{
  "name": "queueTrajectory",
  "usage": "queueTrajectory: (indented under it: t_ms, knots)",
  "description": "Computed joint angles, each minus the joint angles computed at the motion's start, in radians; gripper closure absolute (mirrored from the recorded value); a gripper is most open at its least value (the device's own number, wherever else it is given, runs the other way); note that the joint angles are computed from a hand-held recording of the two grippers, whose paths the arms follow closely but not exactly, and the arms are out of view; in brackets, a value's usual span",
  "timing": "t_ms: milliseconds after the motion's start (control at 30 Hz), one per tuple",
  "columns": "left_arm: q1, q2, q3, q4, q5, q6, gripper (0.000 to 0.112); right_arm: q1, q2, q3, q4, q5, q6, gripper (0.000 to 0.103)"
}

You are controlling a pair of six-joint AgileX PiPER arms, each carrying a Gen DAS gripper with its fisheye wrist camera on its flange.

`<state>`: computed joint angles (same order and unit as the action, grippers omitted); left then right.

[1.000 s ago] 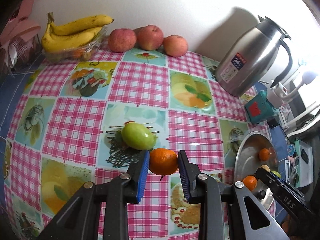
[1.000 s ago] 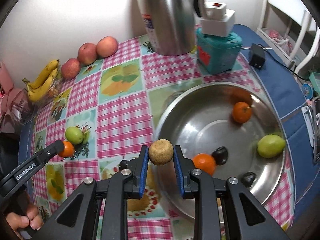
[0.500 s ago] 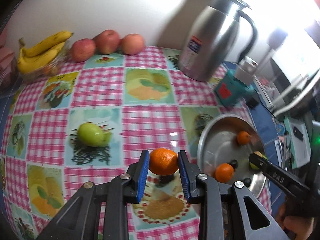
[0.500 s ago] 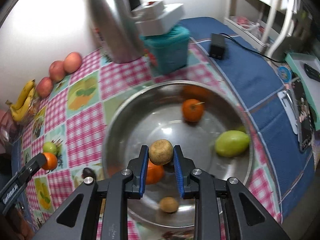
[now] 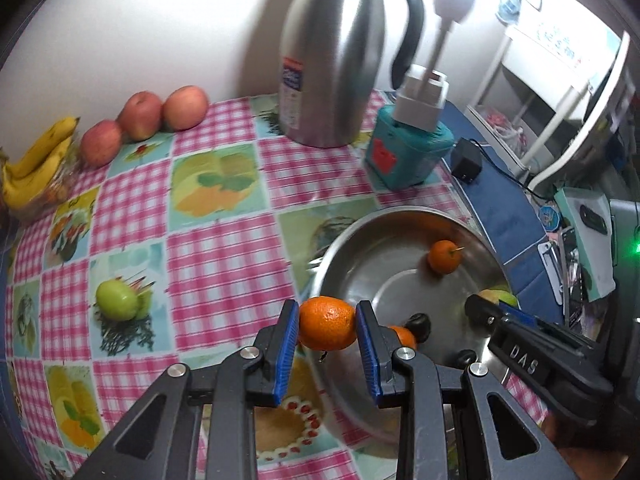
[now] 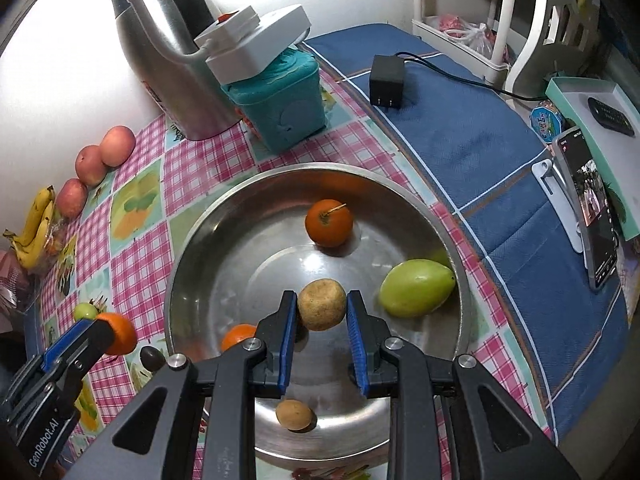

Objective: Organize fruits
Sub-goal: 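Lift and carry the tangerine and the brown fruit over the bowl with both tools, then open the left tool dropping the tangerine into the bowl while the right tool releases the brown fruit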

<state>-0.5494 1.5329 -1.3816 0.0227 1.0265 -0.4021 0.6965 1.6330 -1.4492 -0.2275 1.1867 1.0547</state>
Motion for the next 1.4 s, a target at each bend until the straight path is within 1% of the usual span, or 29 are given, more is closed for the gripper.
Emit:
queueTrajectory:
  t_ms: [200,433,567,700,1233,1400]
  knots:
    - [-0.063,0.068,-0.046,0.063,0.004,-0.027,0.081,-0.015,-0.004,0.01,0.01,-0.009,-0.012,0.077]
    - [-0.088,0.11,-0.04,0.102,-0.009,-0.049,0.081,-0.019,0.007,-0.001,0.006,-0.002,-0.028,0.077]
    - [-0.107,0.128,-0.041,0.141,0.0,-0.07,0.081,-0.031,0.014,0.012,0.042,-0.04,-0.065,0.077]
    - [-0.116,0.137,-0.037,0.158,0.006,-0.084,0.081,-0.036,0.024,0.013,0.055,-0.049,-0.086,0.077]
    - [-0.11,0.145,-0.036,0.152,0.003,-0.083,0.081,-0.05,0.017,0.048,0.069,-0.058,-0.084,0.077]
    - [-0.101,0.143,-0.036,0.138,0.001,-0.084,0.08,-0.049,0.014,0.041,0.061,-0.047,-0.076,0.077]
